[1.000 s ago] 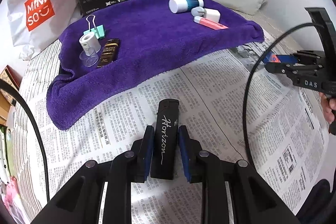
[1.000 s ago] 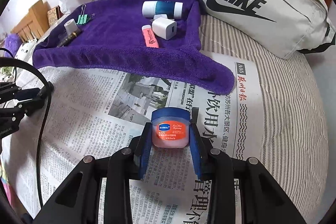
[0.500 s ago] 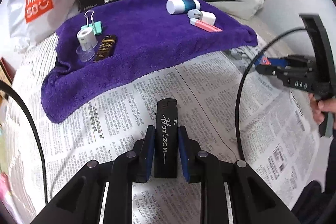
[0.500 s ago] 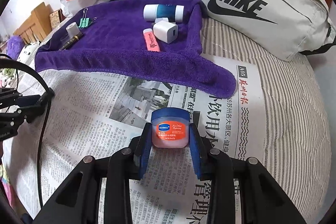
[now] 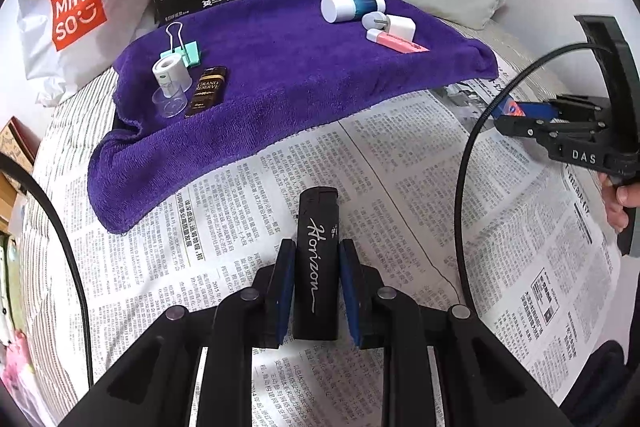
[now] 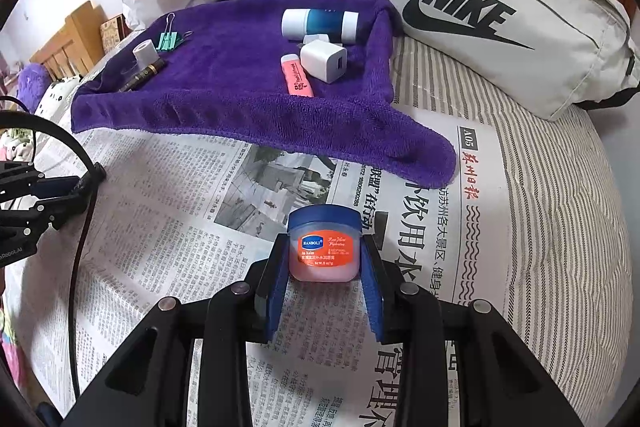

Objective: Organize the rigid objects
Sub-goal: 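Carry the jar with the right tool while the left tool carries the Horizon case onto the towel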

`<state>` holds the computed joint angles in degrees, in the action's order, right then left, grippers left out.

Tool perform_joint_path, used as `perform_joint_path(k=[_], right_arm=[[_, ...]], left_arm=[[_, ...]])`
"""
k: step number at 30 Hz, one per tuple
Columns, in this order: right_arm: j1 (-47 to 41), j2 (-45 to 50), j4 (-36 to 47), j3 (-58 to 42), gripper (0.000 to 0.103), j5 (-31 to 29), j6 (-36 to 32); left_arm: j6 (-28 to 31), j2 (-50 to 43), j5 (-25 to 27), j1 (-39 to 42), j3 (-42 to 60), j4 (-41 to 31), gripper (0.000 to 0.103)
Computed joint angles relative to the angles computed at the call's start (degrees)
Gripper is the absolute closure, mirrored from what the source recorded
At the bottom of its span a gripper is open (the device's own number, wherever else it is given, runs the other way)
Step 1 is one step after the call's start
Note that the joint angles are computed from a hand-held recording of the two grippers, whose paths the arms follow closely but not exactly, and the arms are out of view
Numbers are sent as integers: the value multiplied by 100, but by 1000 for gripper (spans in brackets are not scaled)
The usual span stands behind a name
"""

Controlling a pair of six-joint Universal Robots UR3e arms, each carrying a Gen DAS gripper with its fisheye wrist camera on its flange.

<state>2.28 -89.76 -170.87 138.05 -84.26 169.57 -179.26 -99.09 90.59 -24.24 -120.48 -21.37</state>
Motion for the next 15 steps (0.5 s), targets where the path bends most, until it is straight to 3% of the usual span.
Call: perform_joint_path(k=[10,15], right_arm=[[175,13,279,-165,69,159,-135],[487,208,-26,-176,68,30,-16]], left_arm=[[-68,-7,13,-13,-32,63,81],[-127,0,14,-9,-94,165,81]])
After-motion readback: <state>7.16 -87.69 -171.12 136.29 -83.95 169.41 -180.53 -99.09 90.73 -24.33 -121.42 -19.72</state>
